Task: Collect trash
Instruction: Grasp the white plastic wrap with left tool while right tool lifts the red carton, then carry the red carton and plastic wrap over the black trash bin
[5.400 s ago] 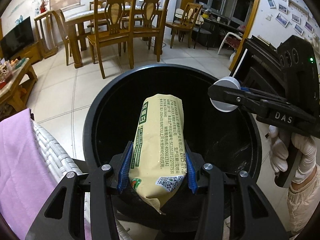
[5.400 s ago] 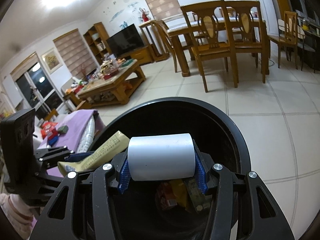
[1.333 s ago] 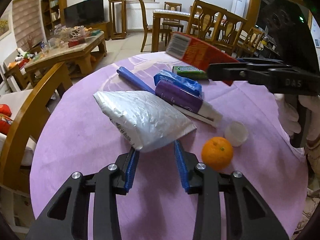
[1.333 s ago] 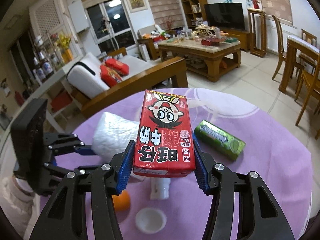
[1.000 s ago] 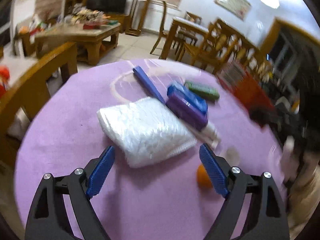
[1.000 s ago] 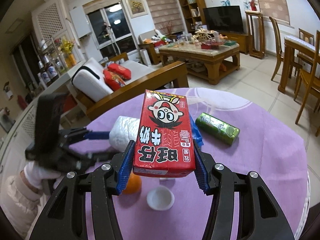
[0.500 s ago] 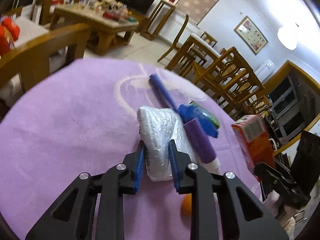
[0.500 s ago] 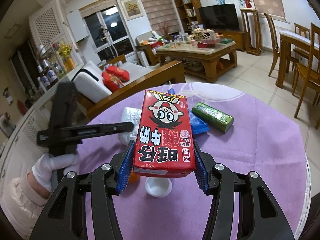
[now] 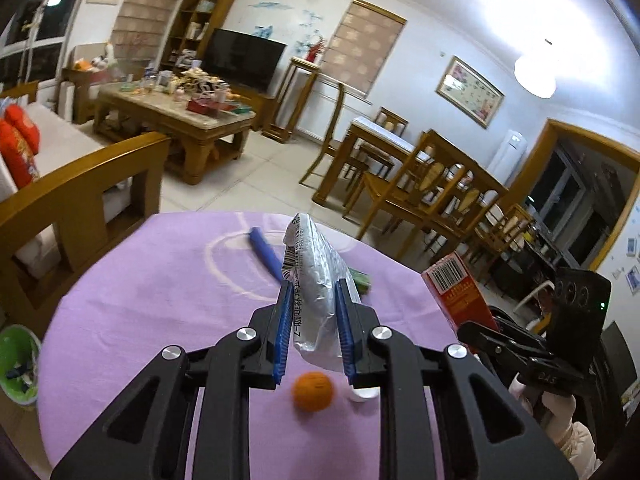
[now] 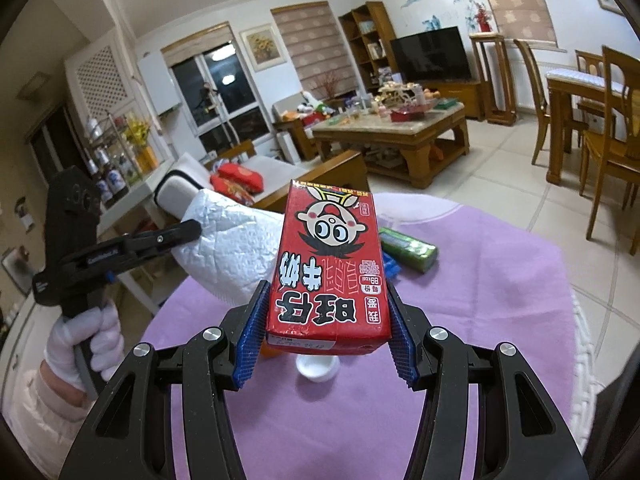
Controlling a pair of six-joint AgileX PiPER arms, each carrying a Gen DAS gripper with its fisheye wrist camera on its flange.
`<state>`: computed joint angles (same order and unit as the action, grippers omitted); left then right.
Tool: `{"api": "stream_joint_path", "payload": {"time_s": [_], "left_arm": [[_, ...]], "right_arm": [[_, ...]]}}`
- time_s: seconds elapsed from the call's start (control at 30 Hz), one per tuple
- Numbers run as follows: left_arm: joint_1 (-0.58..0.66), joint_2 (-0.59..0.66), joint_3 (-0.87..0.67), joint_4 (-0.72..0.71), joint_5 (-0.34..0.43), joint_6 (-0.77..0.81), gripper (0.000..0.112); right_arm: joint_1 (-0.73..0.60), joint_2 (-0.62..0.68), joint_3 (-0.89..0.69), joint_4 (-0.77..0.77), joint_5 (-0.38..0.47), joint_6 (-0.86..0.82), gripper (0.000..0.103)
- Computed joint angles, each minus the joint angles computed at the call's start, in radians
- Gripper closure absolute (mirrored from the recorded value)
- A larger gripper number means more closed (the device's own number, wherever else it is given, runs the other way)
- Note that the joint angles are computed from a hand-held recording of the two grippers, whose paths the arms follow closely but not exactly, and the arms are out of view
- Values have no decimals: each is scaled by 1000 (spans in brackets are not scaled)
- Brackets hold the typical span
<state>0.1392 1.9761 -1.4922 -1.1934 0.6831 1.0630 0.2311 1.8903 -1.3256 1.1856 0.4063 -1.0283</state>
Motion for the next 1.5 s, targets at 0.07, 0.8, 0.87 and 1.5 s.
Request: {"api": "stream_joint_path", "payload": {"time_s": [0.07,0.8,0.87,1.5], "left_arm": [[-36,-3,0,6,-6,-6,91],[-572,288,-443,266,27,-347,91],[-608,329,-505,306,40,-394,91],[-769,577,-864,613,159,-666,91]], "right_arm": [[-33,-50,65,67,1,-74,49],[-927,-300,459,225,343,-510,49],[-1009,-274,450,212,381,-531,49],[-1170,-68,372,189,386,-570,49]]}}
